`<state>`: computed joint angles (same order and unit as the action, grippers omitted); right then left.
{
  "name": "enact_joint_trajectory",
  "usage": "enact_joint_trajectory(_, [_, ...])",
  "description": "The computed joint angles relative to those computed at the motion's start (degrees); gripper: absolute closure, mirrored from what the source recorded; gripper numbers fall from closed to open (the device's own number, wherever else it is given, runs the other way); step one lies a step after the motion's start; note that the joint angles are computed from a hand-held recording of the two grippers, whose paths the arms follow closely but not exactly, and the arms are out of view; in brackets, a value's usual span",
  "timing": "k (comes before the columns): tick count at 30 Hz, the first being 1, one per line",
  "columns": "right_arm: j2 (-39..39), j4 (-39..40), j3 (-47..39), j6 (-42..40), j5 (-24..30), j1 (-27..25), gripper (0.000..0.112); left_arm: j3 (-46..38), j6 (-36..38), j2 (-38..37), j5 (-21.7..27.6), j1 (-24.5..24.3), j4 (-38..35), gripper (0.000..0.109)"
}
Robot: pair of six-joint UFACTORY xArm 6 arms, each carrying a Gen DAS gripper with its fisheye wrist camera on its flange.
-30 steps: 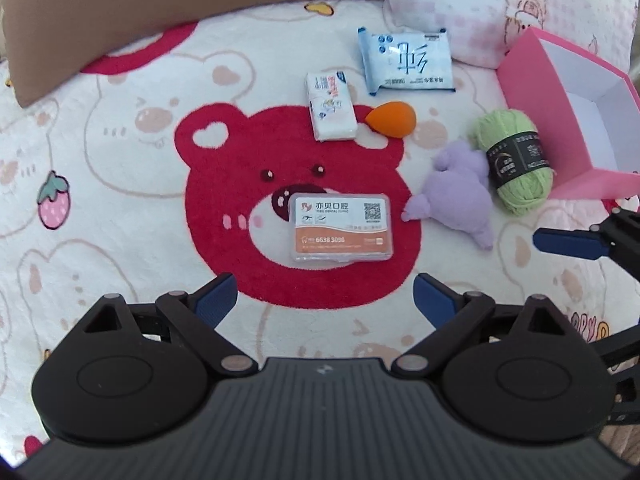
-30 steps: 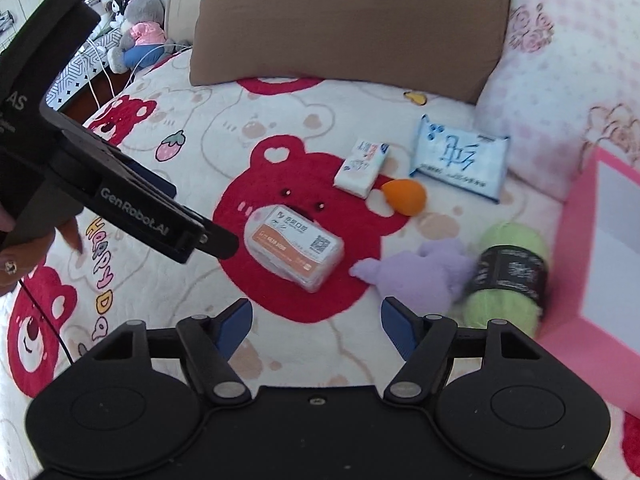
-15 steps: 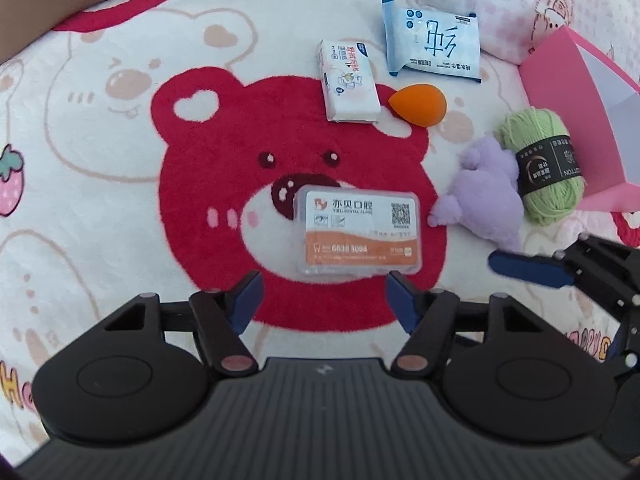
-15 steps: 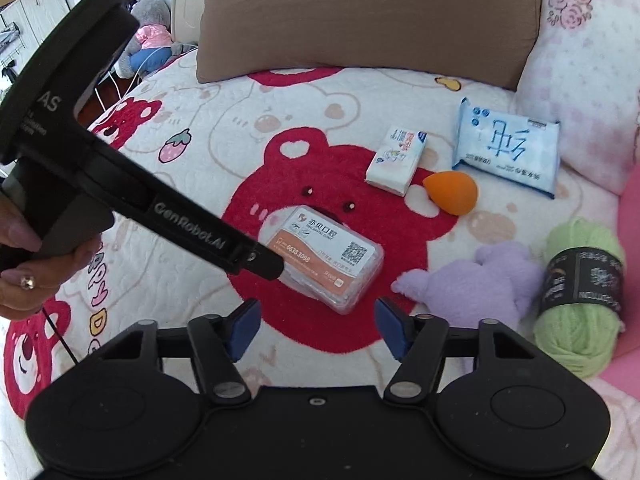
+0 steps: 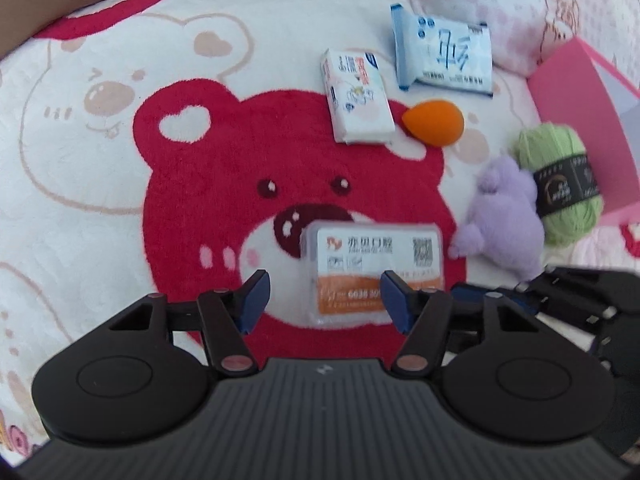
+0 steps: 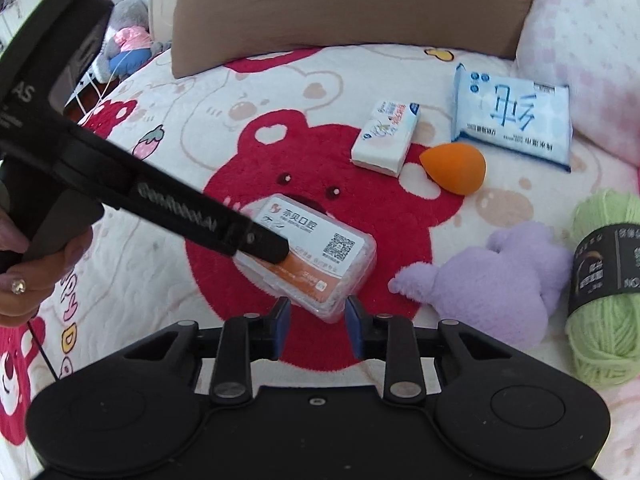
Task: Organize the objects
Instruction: 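Close the left gripper on the floss box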
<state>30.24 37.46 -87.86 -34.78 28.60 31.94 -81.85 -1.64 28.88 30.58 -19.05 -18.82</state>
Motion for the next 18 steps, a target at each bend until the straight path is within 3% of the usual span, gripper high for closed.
enact_joint_trajectory(1, [0.5,0.9,-0.2,-0.5,-0.5,0.1,0.078,-0.6,2.4,0.5,0.4,0.2,-3.8,0.061])
enact_joint_trajectory(2, [0.9,1.4,-0.2,-0.7,-1.1,0.2,0.078,-2.2,3.0,1.4,2.0,0.4,-6.2,0.061])
enact_joint_trajectory(5, [2.1,3.4,-0.5,-1.9,-2.6,0.6,0.071,-4.5,-0.2,2.9,3.7,0.4,-5.2,0.061])
enact_joint_trajectory(11, [0.4,3.4,2.3,-4.9,-4.9,1.2,0.070,-2.5,-1.6,1.5,3.8,0.0,-6.7,0.061])
enact_joint_trajectory(18, [-4.0,2.3,6.6,-7.3,-2.7,-0.1,0.066,0.0,-1.7,-0.6,6.0,-1.0,-11.6,0.061])
